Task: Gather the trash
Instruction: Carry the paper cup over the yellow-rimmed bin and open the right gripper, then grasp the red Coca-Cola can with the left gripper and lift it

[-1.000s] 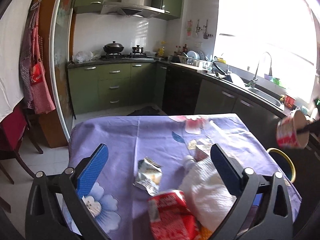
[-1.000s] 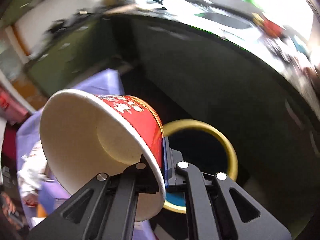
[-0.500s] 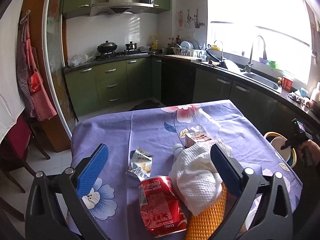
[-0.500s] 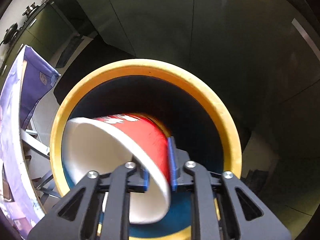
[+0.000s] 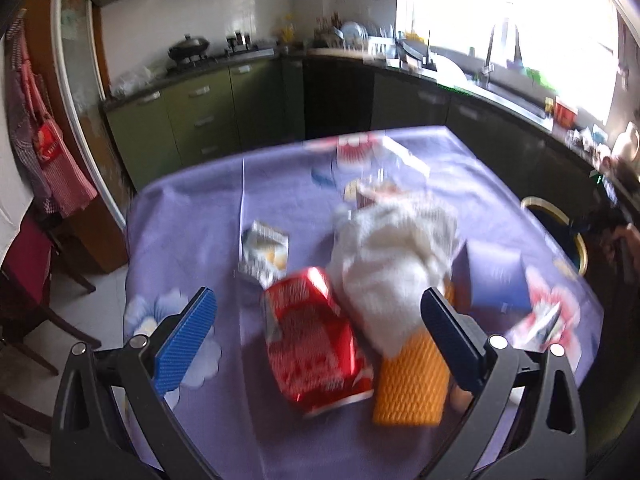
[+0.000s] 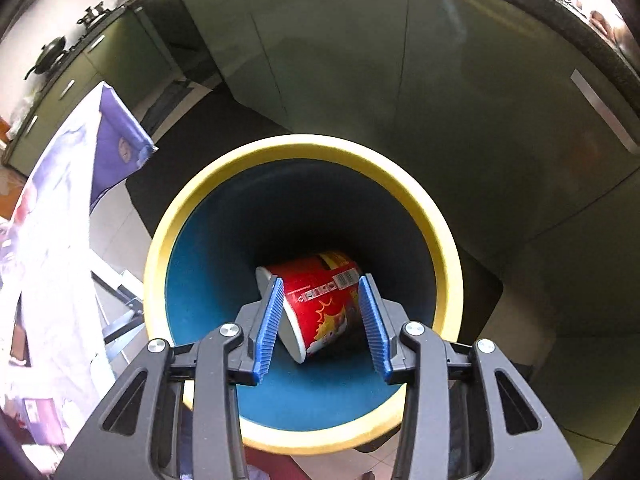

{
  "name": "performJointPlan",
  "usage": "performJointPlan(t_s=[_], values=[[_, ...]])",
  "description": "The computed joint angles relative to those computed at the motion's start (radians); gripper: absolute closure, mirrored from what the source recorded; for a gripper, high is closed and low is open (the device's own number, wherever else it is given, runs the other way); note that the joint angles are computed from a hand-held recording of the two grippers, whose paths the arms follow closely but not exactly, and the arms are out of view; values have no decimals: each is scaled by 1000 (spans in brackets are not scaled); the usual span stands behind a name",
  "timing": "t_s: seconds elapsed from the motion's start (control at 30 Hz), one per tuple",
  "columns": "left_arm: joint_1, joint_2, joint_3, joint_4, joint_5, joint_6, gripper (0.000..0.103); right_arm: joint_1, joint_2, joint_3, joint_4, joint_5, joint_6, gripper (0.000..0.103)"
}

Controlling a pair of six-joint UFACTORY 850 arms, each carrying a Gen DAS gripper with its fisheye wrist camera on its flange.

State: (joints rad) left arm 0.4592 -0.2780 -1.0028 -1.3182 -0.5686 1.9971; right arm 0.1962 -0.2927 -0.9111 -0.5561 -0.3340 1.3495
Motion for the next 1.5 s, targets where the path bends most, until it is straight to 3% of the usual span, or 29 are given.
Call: performJointPlan(t_s=[0.17, 0.43, 0.83, 0.97, 1.07, 1.5], values=[[-23, -40, -16, 181, 90, -130, 6, 27, 24, 9, 26, 16, -21, 62], [-52, -105, -54, 384, 147, -326, 6, 55, -39, -56, 53, 28, -53, 61], [-90, -218, -197, 630, 92, -645, 8, 56, -128, -142, 187, 27, -204, 61], [-90, -254, -244, 689, 46, -722, 16, 53, -142, -152, 237, 33, -257, 61], [-86, -280, -270, 731, 8, -772, 31, 55, -155, -162, 265, 39, -291, 61], [-7, -158, -157, 463, 26, -453, 36, 75, -124, -141, 209, 66, -240, 61]])
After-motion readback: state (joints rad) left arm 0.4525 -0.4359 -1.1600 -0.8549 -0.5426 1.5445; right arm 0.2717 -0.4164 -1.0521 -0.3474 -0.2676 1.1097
